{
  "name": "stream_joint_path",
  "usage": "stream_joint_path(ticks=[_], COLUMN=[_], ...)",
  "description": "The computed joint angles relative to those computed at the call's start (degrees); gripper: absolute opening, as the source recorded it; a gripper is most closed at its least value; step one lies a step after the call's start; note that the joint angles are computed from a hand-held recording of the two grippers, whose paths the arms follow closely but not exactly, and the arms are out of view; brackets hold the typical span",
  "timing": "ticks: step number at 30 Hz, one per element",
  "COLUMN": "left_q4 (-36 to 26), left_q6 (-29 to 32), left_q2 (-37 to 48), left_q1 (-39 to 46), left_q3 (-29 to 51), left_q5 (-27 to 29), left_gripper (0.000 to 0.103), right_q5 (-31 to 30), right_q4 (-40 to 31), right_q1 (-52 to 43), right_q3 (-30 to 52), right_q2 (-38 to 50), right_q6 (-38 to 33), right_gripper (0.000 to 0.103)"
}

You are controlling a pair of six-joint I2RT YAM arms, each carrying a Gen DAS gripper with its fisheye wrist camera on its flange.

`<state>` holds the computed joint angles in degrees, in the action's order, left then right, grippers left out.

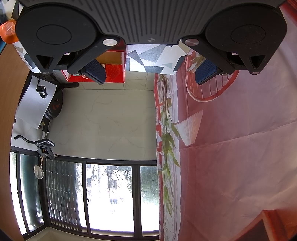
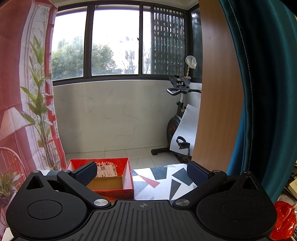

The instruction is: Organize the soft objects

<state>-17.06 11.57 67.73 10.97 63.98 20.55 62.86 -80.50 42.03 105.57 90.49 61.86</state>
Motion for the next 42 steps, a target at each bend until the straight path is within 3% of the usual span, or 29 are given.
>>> stream_joint_path(ticks=[5, 11, 19, 26, 31, 35, 42], left_q4=[0.52, 3.82, 10.64, 17.92, 23.58, 27.81, 28.90], left_q6=[0.10, 0.61, 1.75, 2.18, 3.32, 3.92, 5.25], left_q2=[0.61, 1.80, 7.62, 15.86, 20.43, 23.15, 28.29], left_q1=[-0.06, -1.27, -3.95, -4.22, -4.79, -4.79, -6.10], left_q3=[-0.10, -2.31, -6.20, -9.20, -12.55, -15.07, -16.29], left_q5=[-0.73, -3.84, -8.74, -10.29, -11.49, -10.14, -10.76], left_gripper=[0.103, 0.103, 0.103, 0.103, 0.103, 0.103, 0.100], right_q5=[-0.46, -2.76, -8.49, -14.46, -25.06, -27.71, -27.77], right_q4=[2.07, 12.54, 38.76, 57.12, 66.92, 68.19, 71.20], right_q1=[-0.48, -2.83, -7.57, -11.51, -14.48, -14.72, -14.35], right_q3=[-1.52, -9.82, -28.92, -40.97, -47.75, -47.79, -48.76], right_q2=[-0.73, -4.82, -9.08, -4.70, -1.64, 4.43, 9.05], right_q6=[-1.07, -5.86, -17.71, -20.38, -19.09, -17.52, -19.10], right_gripper=[0.103, 0.103, 0.103, 0.103, 0.103, 0.103, 0.103])
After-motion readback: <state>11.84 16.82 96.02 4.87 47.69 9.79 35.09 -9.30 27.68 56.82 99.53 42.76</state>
